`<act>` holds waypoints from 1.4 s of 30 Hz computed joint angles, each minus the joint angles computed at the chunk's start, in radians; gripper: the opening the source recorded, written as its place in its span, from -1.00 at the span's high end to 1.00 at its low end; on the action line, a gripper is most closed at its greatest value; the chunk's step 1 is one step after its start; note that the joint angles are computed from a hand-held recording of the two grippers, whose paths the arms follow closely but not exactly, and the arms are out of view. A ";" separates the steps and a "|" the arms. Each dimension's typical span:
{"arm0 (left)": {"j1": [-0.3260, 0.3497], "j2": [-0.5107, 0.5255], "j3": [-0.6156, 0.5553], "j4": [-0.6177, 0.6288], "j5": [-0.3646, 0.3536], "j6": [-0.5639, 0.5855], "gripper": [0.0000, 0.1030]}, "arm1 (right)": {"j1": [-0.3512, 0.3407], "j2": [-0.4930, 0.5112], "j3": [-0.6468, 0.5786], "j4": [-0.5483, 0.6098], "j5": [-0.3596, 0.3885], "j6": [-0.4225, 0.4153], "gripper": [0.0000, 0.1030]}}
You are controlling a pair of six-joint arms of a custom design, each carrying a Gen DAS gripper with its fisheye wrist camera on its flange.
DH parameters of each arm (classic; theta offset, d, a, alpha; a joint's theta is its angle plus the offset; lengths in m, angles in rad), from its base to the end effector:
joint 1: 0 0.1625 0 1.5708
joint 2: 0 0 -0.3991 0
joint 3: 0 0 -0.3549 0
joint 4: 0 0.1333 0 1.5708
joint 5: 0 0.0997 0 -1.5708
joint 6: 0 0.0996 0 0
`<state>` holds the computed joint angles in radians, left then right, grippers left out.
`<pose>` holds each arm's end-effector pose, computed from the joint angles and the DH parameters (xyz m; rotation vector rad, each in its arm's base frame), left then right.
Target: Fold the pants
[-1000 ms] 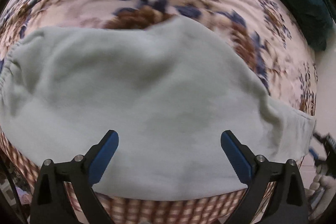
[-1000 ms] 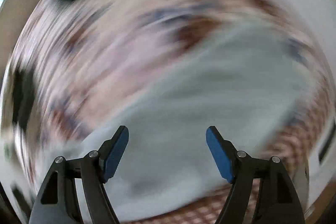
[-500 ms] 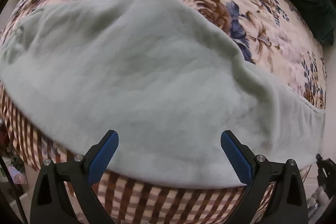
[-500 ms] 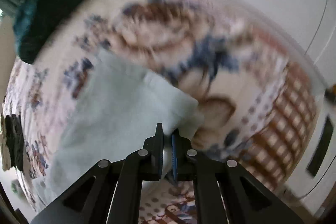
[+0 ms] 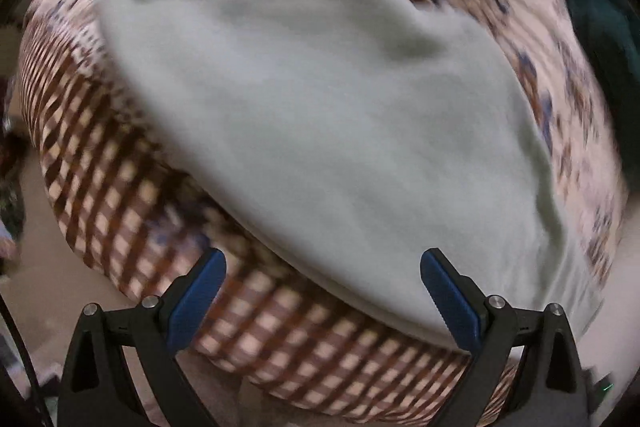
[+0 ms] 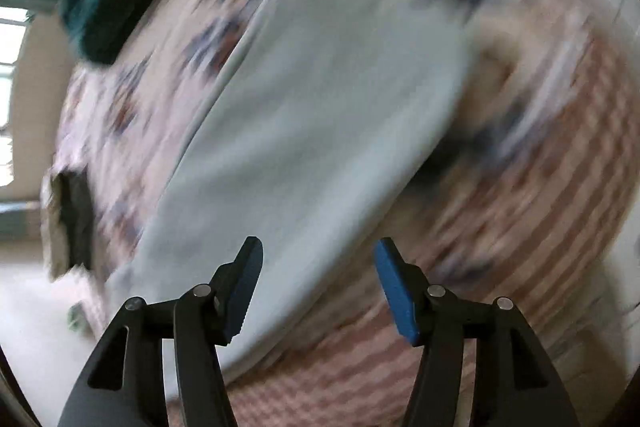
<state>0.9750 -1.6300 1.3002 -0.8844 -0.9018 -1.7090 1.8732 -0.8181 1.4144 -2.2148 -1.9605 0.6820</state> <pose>-0.0508 -0.4226 0.5678 -1.1816 2.1939 -0.6077 0.2908 -0.6116 0.1672 -0.5418 -2.7501 0.3203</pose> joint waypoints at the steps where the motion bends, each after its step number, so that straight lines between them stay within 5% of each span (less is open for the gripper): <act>1: 0.005 -0.023 -0.003 0.008 0.015 -0.010 -0.93 | 0.012 0.017 0.020 -0.020 0.044 0.013 -0.19; 6: 0.084 -0.126 0.016 -0.092 0.075 0.066 -0.64 | 0.086 0.160 0.070 -0.103 0.266 0.119 -0.19; 8: 0.153 -0.145 0.050 -0.196 0.055 0.157 -0.46 | 0.111 0.217 0.064 -0.161 0.290 0.153 -0.19; 10: 0.223 -0.162 0.087 -0.303 0.020 0.245 -0.27 | 0.129 0.256 0.049 -0.199 0.276 0.180 0.00; 11: 0.244 -0.171 0.108 -0.341 0.015 0.273 0.06 | 0.143 0.275 0.035 -0.202 0.238 0.200 0.54; 12: 0.262 -0.182 0.125 -0.384 0.012 0.303 0.22 | 0.156 0.284 0.033 -0.212 0.207 0.226 0.74; 14: 0.246 -0.207 0.152 -0.410 0.031 0.311 0.63 | 0.167 0.291 0.040 -0.244 0.170 0.266 0.82; 19: 0.140 -0.228 0.101 -0.262 0.090 0.281 0.86 | 0.225 0.270 0.020 -0.188 0.101 0.291 0.84; 23: 0.148 -0.224 0.079 -0.196 0.077 0.293 0.86 | 0.262 0.242 0.019 -0.120 0.064 0.294 0.84; 27: 0.254 -0.210 0.114 -0.287 0.004 0.379 0.71 | 0.247 0.232 0.053 -0.062 0.077 0.265 0.80; 31: 0.222 -0.161 0.018 -0.162 -0.007 0.302 0.27 | 0.191 0.241 0.050 -0.035 0.162 0.271 0.13; 33: 0.152 -0.104 -0.062 0.007 0.027 0.257 -0.22 | 0.184 0.201 0.085 -0.079 0.173 0.250 -0.15; 35: 0.099 -0.036 -0.118 0.146 0.053 0.237 -0.82 | 0.189 0.159 0.103 -0.082 0.132 0.229 -0.18; 38: 0.047 0.055 -0.134 0.196 0.097 0.299 -0.87 | 0.179 0.102 0.136 -0.100 0.059 0.226 -0.18; 42: 0.040 0.158 -0.099 0.052 0.103 0.411 -0.87 | 0.141 0.010 0.195 -0.161 -0.117 0.249 -0.26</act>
